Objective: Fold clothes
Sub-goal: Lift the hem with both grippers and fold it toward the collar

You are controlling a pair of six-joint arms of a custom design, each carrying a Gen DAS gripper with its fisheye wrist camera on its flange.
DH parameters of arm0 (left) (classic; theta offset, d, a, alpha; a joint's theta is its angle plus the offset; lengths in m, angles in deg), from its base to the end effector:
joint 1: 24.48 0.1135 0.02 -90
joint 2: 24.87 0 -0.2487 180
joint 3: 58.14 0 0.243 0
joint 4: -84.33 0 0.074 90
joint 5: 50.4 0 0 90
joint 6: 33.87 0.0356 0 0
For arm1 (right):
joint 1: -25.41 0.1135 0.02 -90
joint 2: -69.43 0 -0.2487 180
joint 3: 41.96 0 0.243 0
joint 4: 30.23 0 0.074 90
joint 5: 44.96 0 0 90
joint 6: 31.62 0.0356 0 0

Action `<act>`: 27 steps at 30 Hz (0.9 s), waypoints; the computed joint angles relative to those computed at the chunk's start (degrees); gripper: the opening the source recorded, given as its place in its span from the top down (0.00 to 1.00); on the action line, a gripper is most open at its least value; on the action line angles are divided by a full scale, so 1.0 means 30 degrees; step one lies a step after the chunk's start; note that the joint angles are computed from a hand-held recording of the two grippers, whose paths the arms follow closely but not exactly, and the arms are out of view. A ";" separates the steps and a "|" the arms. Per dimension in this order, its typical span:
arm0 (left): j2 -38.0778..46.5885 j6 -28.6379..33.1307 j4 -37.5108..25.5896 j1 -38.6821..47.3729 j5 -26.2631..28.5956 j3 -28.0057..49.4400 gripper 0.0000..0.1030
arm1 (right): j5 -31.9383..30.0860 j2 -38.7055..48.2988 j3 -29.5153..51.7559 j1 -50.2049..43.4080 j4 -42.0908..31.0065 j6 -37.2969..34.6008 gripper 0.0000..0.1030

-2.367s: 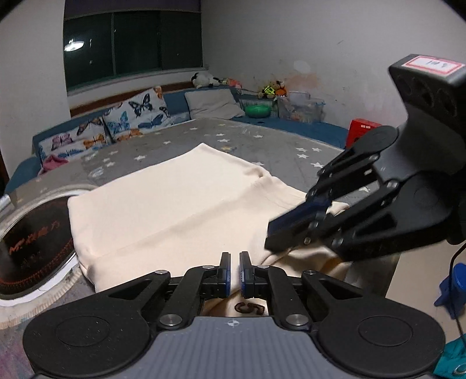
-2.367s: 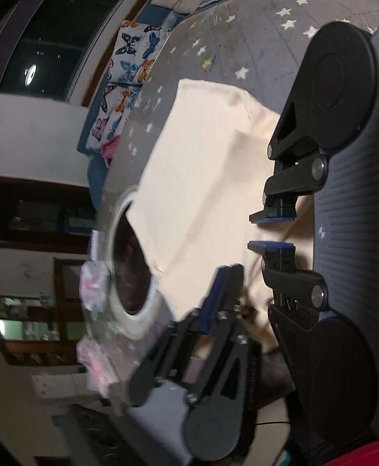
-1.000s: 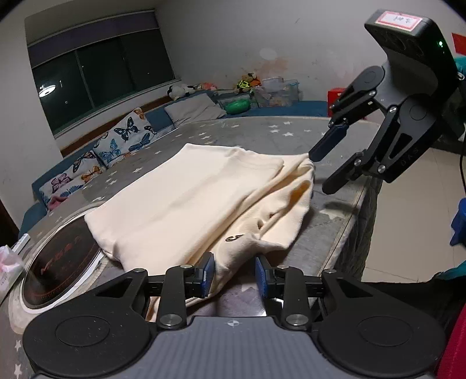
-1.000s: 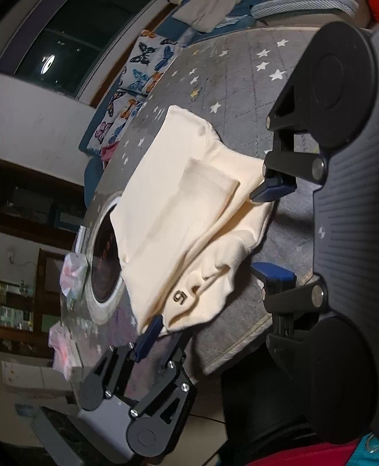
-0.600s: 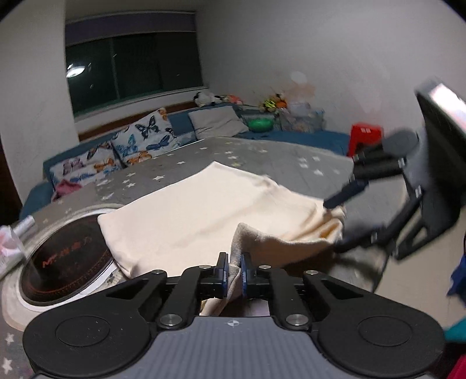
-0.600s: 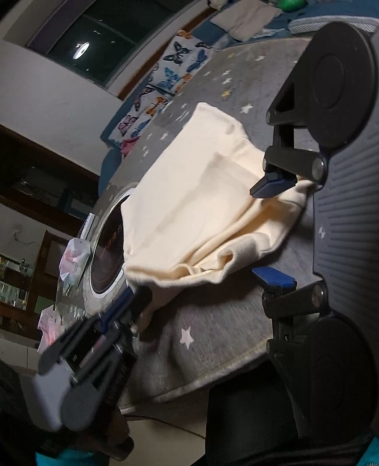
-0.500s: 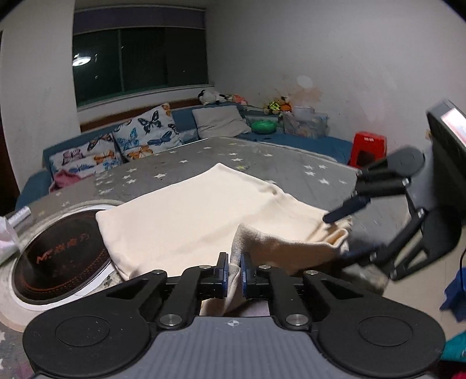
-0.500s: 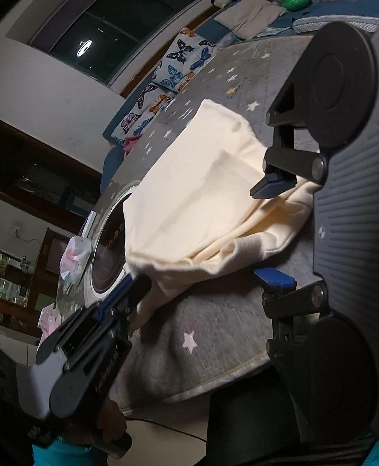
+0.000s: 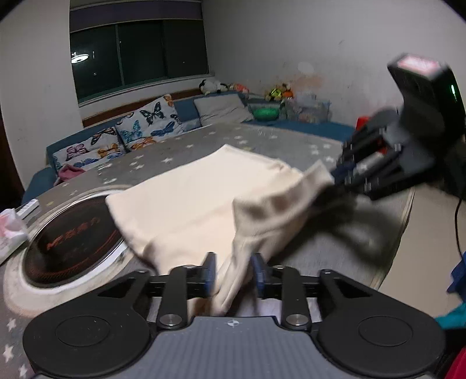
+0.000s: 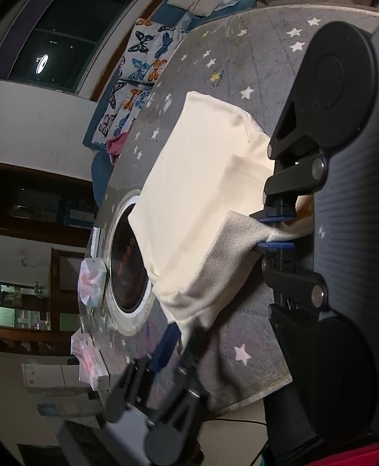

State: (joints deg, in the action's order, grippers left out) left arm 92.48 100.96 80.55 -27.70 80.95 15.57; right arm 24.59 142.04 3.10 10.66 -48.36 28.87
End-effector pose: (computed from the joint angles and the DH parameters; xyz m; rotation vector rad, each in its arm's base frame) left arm 0.3763 -0.0447 0.0925 1.1753 1.8527 -0.4653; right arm 0.2315 -0.0481 0.1616 -0.4629 2.2587 0.0314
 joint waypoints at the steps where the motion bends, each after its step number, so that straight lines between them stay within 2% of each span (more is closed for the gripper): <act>1: 0.0004 0.0256 0.0260 0.0087 -0.0106 -0.0189 0.67 | 0.0029 -0.0007 0.0051 0.0044 0.0019 0.0043 0.89; 5: 0.0154 0.1267 0.0604 0.0298 -0.0359 -0.0470 0.68 | 0.0281 -0.0073 0.0052 0.0276 0.0175 0.0363 0.89; 7: 0.0348 0.1305 0.0591 0.0325 -0.0501 -0.0334 0.83 | 0.0339 -0.0243 -0.0154 0.0336 0.0311 0.0492 0.90; 8: 0.0451 0.1170 0.0680 0.0355 -0.0531 -0.0265 0.84 | 0.0309 -0.0357 -0.0298 0.0324 0.0397 0.0569 0.90; 9: 0.0410 0.1027 0.0552 0.0440 -0.0360 -0.0210 0.89 | 0.0265 -0.0516 -0.0468 0.0309 0.0480 0.0665 0.91; 15: -0.0779 0.0649 -0.0305 0.1276 0.1010 -0.0755 0.92 | -0.0209 -0.2722 -0.1443 0.0223 0.0086 0.0845 0.92; 18: -0.1940 0.1223 -0.1532 0.1987 0.1816 -0.1453 0.92 | -0.0603 -0.4543 -0.1548 0.0149 -0.1652 0.0427 0.92; 23: -0.4524 0.3554 -0.5211 0.3670 0.3334 -0.2571 0.92 | -0.1568 -0.9004 -0.1229 0.0030 -0.7080 -0.0423 0.92; 25: -0.5227 0.3837 -0.5954 0.4047 0.3535 -0.2732 0.92 | -0.1859 -1.0279 -0.0808 0.0116 -0.9086 -0.0490 0.92; 27: -0.5466 0.3438 -0.5898 0.4086 0.3668 -0.2607 0.92 | -0.1889 -1.0738 -0.0358 0.0320 -1.0101 -0.0420 0.92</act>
State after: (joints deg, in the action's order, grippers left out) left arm 76.08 111.28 62.86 -15.44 91.96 7.75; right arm 18.93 109.83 2.03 11.62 -78.67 27.61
